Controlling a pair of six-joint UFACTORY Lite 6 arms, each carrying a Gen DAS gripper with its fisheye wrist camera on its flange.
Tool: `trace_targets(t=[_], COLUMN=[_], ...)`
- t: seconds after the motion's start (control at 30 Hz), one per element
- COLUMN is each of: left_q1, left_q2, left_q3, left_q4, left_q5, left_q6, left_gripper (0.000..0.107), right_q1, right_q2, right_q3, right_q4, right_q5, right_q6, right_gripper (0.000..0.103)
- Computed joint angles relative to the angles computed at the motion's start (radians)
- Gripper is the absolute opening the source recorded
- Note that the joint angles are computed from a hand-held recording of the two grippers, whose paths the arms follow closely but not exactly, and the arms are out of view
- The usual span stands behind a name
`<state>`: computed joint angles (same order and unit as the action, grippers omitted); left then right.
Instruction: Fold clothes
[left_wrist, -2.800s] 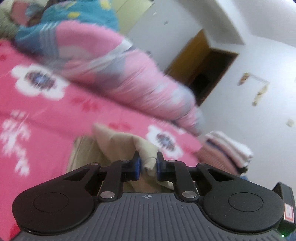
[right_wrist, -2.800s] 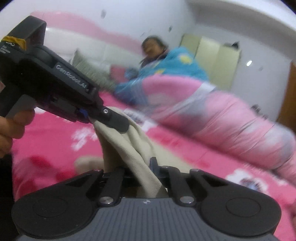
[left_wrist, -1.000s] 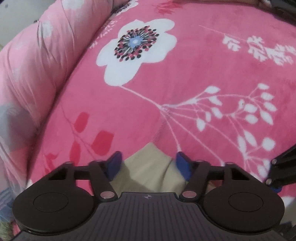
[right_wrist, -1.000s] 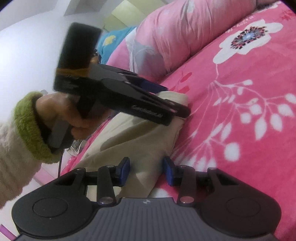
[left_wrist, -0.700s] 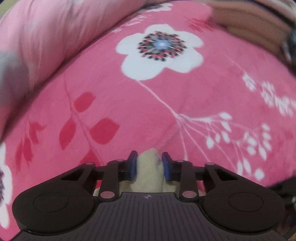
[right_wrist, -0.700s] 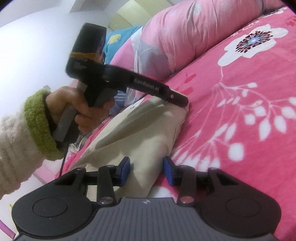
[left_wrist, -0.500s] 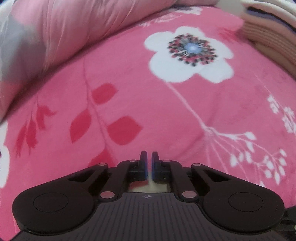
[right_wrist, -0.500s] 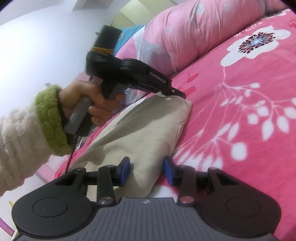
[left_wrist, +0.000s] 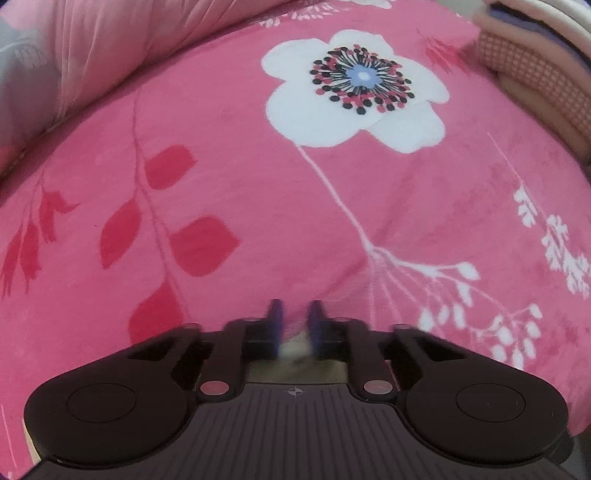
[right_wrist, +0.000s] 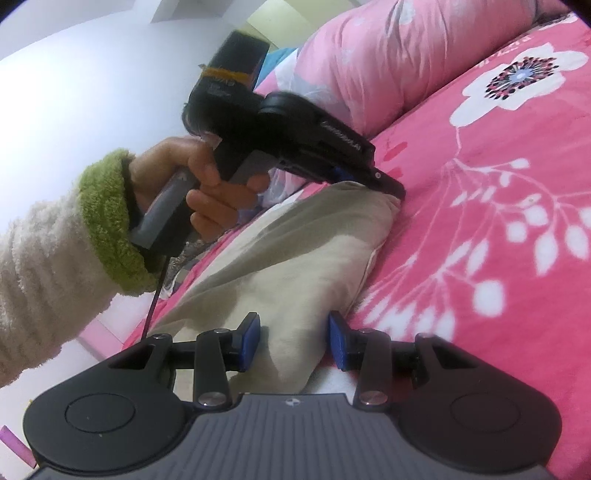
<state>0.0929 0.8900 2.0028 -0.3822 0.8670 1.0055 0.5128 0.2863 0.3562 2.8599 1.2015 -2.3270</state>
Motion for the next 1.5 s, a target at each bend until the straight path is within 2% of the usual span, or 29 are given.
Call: trace_targets(t=[0.07,0.13,0.23,0.3,0.33,0.37,0.43,0.5,0.53,0.6,0.77,0.9,0.97,1.07,1.13,1.23,1.3,1.43,1.5], left_q1=[-0.005,0.004,0.012,0.016,0.000,-0.020,-0.073,-0.117,-0.121,-0.129,-0.126,-0.118,-0.100,-0.065,-0.025,0.067,0.163,0.445,0.595], left_q2=[-0.060,-0.085,-0.053,-0.041,-0.067,-0.114,-0.206,-0.272,-0.284,-0.301,-0.411,-0.297,-0.222,-0.204,-0.243,-0.376,-0.500,-0.666,-0.675], left_q3=[-0.074,-0.089,-0.001,0.040,-0.002,-0.085,-0.267,-0.403,-0.425,-0.453,-0.566,-0.414,-0.334,-0.301,-0.311,-0.361,-0.428,-0.499,-0.494], left_q4=[-0.010,-0.036,-0.054,-0.071,-0.051,-0.028,0.063,0.186,0.217,0.289,0.233,0.264,0.213,0.056,-0.058,-0.167,-0.307,-0.536,-0.585], left_q5=[-0.034,-0.020,0.111,0.181,0.161,0.099,-0.077,-0.239,-0.275,-0.327,-0.422,-0.447,-0.446,-0.464,-0.446,-0.390,-0.344,-0.154,-0.035], left_q6=[-0.004,-0.006,-0.024,-0.033,-0.007,0.028,0.053,0.001,-0.035,-0.113,-0.035,-0.164,-0.161,-0.057,0.025,0.106,0.248,0.485,0.534], left_gripper=[0.000,0.000,0.003,0.030,0.048,0.052,0.048,0.034,0.022,0.018,0.001,0.000,0.000,0.001,0.003,0.015,0.020,0.031,0.031], right_q1=[-0.016,-0.020,-0.015,-0.010,-0.010,-0.010,-0.005,0.004,0.007,0.017,0.068,0.103,0.098,0.087,0.078,0.035,-0.001,-0.036,-0.013], right_q2=[0.017,0.022,0.020,0.018,0.019,0.021,0.021,0.018,0.015,0.009,-0.019,-0.034,-0.030,-0.023,-0.020,0.005,0.022,0.012,-0.084], right_q3=[0.000,-0.006,-0.014,-0.015,-0.014,-0.013,-0.011,-0.010,-0.014,-0.020,-0.041,-0.036,-0.033,-0.021,-0.015,0.005,-0.003,-0.072,-0.130], right_q4=[-0.028,-0.038,-0.036,-0.029,-0.028,-0.028,-0.019,-0.007,-0.002,0.012,0.077,0.123,0.116,0.105,0.095,0.045,0.004,0.018,0.095], right_q5=[0.034,0.056,0.074,0.071,0.071,0.071,0.068,0.062,0.064,0.067,0.076,0.047,0.046,0.031,0.021,0.014,0.052,0.173,0.132], right_q6=[0.006,0.004,-0.010,-0.013,-0.012,-0.012,-0.016,-0.023,-0.028,-0.041,-0.108,-0.146,-0.140,-0.122,-0.106,-0.052,-0.009,0.022,0.005], right_gripper=[0.039,0.037,0.036,0.036,0.036,0.036,0.036,0.036,0.036,0.036,0.036,0.036,0.036,0.036,0.036,0.042,0.044,0.049,0.049])
